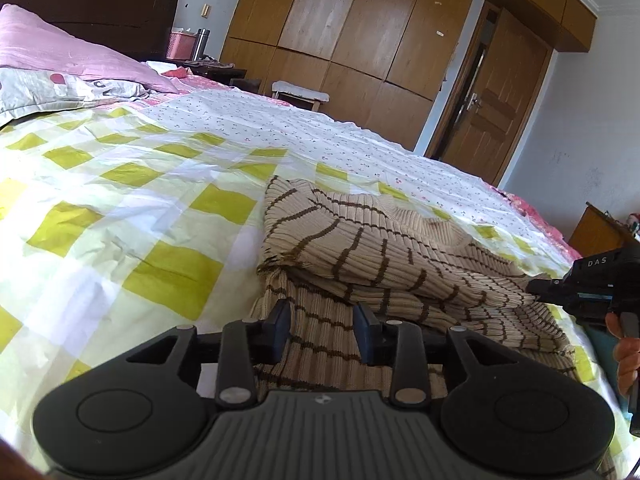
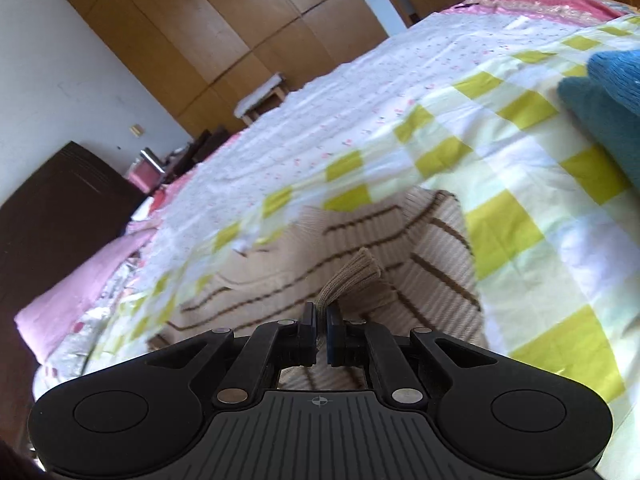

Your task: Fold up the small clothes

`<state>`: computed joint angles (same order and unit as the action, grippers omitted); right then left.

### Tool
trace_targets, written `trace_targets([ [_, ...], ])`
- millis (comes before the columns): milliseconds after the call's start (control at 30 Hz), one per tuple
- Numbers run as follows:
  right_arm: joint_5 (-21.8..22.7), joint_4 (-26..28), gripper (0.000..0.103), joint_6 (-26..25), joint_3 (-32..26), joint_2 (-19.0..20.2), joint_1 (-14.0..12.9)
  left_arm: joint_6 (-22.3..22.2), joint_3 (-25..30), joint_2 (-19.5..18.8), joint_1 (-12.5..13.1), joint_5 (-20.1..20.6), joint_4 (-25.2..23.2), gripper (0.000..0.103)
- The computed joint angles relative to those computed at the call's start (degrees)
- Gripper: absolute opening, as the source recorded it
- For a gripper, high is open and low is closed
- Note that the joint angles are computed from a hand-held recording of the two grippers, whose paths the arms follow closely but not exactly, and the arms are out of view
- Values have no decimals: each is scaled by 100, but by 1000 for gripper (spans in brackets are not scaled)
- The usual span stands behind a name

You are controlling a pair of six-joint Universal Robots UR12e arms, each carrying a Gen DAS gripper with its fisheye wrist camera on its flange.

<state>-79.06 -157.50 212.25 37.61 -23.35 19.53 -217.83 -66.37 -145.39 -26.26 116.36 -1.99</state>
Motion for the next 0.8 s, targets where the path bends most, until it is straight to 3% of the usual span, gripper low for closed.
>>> trace_targets([
  [167, -47, 53, 6, 120, 102, -12, -18, -36, 78, -21, 7, -15, -306, 41],
  [267, -158, -39, 7, -150, 303, -120, 6, -40, 68, -17, 4, -3, -300, 41],
  [467, -329, -309, 10, -78, 609, -300, 18, -79, 33, 4, -4, 34, -245, 41],
  [600, -719, -585, 10, -397, 796, -418, 66, -26, 21, 20, -42, 252, -125, 41],
  [700, -629, -693, 10, -717, 789, -433, 74, -28, 43, 18, -39, 317, -42, 41],
  [800, -504, -458, 10, -1179, 557, -336, 101, -26, 153, -1, -21, 374, -147, 42],
])
